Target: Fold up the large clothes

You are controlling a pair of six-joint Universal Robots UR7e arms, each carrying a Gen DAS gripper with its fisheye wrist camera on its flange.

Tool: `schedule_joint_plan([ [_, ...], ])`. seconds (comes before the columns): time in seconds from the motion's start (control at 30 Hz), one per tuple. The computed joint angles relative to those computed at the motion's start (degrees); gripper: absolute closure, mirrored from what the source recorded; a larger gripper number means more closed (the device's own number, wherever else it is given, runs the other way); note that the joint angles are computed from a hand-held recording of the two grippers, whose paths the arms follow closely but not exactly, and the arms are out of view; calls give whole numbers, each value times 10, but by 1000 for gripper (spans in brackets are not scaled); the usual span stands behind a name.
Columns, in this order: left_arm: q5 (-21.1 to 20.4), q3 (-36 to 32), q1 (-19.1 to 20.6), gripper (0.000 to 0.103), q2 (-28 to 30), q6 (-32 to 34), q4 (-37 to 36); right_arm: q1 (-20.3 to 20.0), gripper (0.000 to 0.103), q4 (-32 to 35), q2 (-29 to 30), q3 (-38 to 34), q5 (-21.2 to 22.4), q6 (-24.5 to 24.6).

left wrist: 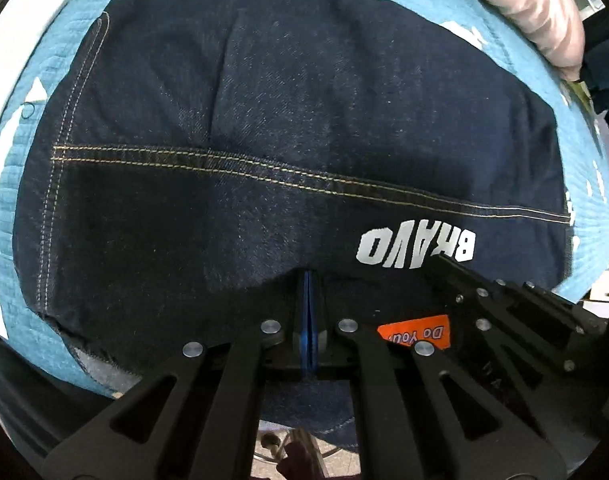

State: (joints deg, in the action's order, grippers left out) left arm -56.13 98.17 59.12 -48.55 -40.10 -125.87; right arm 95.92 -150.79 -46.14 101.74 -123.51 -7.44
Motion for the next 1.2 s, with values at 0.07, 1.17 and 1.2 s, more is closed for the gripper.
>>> schedule_joint_plan([
  [0.07, -1, 0, 1, 101, 0, -1, 0, 1, 103, -5, 1, 2, -2, -10],
  [1.17, 121, 102, 19, 101, -134, -53, 83, -95, 103, -14, -106, 20, -35, 55],
  [1.2, 130, 96, 14, 101, -129, -69, 105, -94, 103, -7, -109, 19, -32, 65],
])
